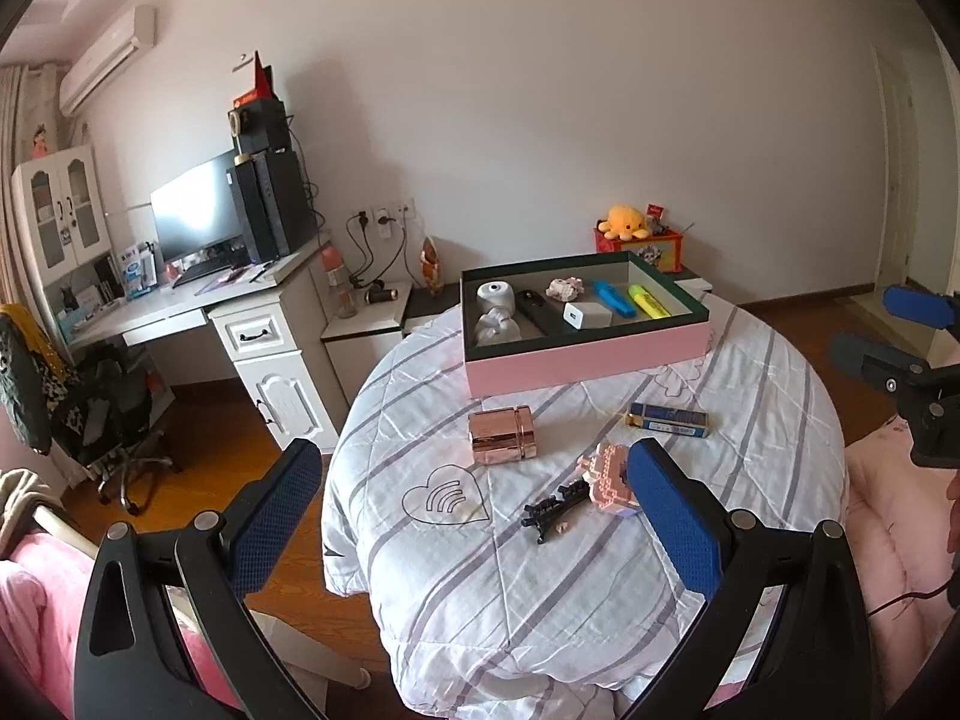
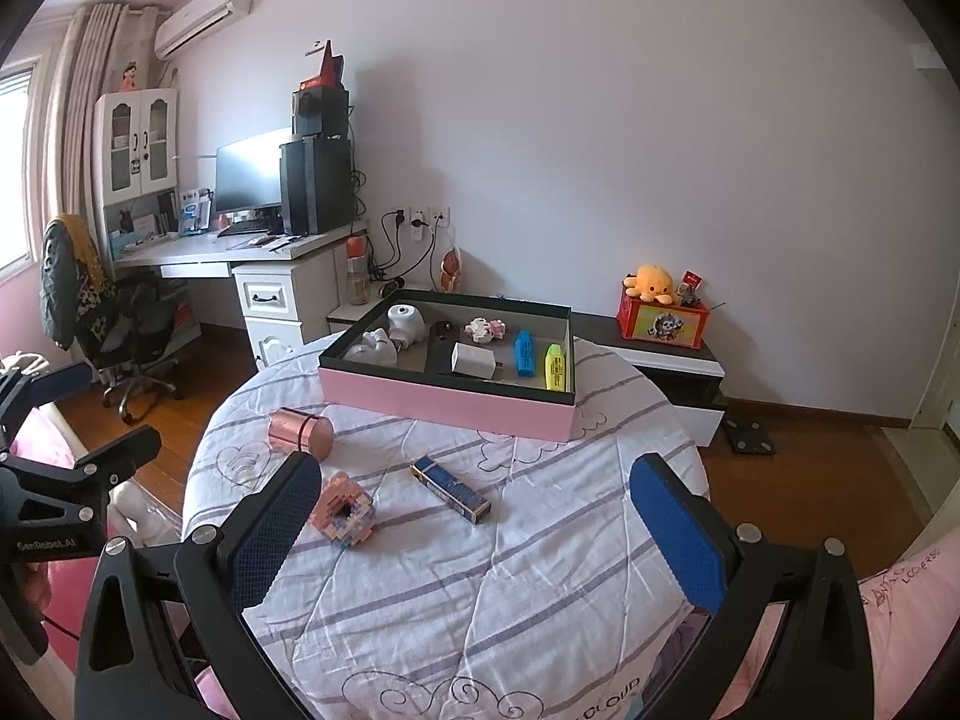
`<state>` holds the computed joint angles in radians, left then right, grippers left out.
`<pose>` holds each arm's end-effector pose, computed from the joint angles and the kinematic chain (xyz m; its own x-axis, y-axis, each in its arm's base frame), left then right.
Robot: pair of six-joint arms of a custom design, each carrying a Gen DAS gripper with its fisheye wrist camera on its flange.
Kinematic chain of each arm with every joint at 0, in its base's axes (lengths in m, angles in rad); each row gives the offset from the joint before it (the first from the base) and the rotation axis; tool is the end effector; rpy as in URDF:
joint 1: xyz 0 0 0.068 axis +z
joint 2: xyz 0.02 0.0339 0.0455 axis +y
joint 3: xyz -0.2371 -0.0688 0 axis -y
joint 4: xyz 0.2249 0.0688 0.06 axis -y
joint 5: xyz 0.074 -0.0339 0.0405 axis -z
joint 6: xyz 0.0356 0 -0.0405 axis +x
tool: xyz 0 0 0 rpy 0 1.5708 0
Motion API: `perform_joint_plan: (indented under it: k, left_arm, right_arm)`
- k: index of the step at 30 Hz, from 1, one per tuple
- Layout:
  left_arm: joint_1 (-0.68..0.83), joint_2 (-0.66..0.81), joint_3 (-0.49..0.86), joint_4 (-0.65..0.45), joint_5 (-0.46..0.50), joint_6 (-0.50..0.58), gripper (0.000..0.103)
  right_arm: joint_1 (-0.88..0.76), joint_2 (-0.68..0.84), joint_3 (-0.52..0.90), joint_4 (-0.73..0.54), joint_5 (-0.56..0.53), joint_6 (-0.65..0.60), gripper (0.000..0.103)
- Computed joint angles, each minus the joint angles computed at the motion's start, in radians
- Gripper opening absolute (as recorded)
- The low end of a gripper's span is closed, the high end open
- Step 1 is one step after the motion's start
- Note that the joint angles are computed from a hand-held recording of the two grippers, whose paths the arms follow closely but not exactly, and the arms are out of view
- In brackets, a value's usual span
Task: Organize rigid objects
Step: 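Withdraw both tools from the box toward the remaining objects, then grasp the pink block figure with the left tool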
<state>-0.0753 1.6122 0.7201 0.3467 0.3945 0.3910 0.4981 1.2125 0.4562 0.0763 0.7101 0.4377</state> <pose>0.3072 -0.0369 0.1576 -0.3269 0.3775 -0.8664 0.5643 0.8134 0.1415 0.2045 0.0848 0.1613 -0.4651 0.1129 -0.8780 0.3093 0.9500 -0.0417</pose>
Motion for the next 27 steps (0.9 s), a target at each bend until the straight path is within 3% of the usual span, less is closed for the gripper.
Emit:
perform_joint_plan:
  k: [13, 27]
  left_arm:
    - [-0.038, 0.133, 0.058, -0.017, -0.045, 0.037, 0.103]
    - [-0.101, 0.372, 0.206, -0.103, -0.077, 0.067, 0.103]
  right_arm:
    - [-0.084, 0.086, -0.029, 0.070, -0.093, 0.006, 0.103]
    - [-0.255, 0.376, -0.003, 0.238, -0.306, -0.014, 0.103]
